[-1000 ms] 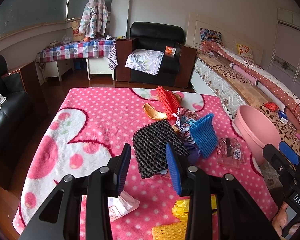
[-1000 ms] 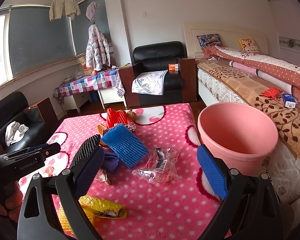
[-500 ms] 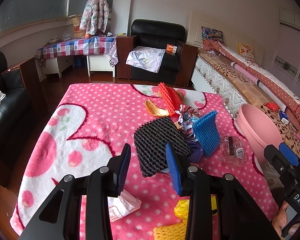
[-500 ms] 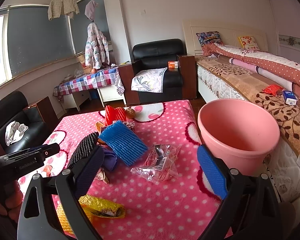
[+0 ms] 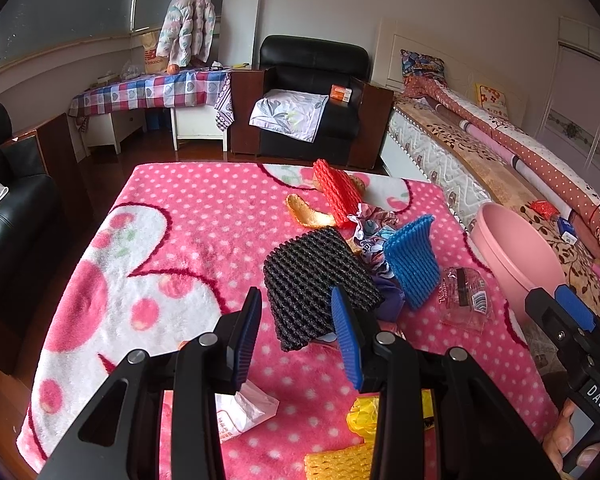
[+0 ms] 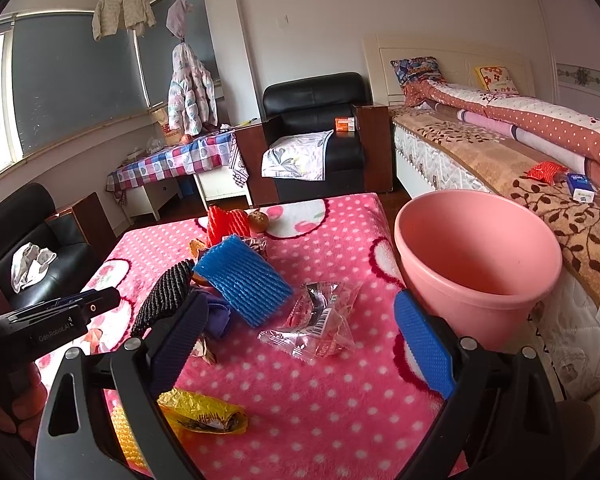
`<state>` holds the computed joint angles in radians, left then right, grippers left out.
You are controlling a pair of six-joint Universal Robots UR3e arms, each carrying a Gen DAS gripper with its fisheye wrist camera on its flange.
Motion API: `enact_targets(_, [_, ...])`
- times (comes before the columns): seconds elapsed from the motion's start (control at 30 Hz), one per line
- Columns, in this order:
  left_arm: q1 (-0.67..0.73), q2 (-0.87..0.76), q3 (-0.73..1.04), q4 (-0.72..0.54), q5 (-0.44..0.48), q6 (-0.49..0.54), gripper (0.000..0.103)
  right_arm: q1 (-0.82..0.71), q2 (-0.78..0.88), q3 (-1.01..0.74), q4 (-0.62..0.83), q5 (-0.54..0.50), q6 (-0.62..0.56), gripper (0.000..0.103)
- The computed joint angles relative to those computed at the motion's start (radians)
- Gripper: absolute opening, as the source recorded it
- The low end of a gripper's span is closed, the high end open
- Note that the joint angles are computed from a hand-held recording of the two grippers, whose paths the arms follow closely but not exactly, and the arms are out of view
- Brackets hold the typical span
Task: Collect trash
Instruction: 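Move right tool toward clear plastic wrapper while left tool approaches the trash pile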
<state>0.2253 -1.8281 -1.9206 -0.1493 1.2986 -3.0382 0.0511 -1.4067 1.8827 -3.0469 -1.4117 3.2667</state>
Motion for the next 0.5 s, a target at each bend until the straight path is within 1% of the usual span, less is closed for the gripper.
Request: enact_targets(0.5, [-0.008,-0.015,0.001,0.008,-0.004,0.009,0.036,-0.004,0.023,0.011,-0.018,-0.001,0.016,0.095])
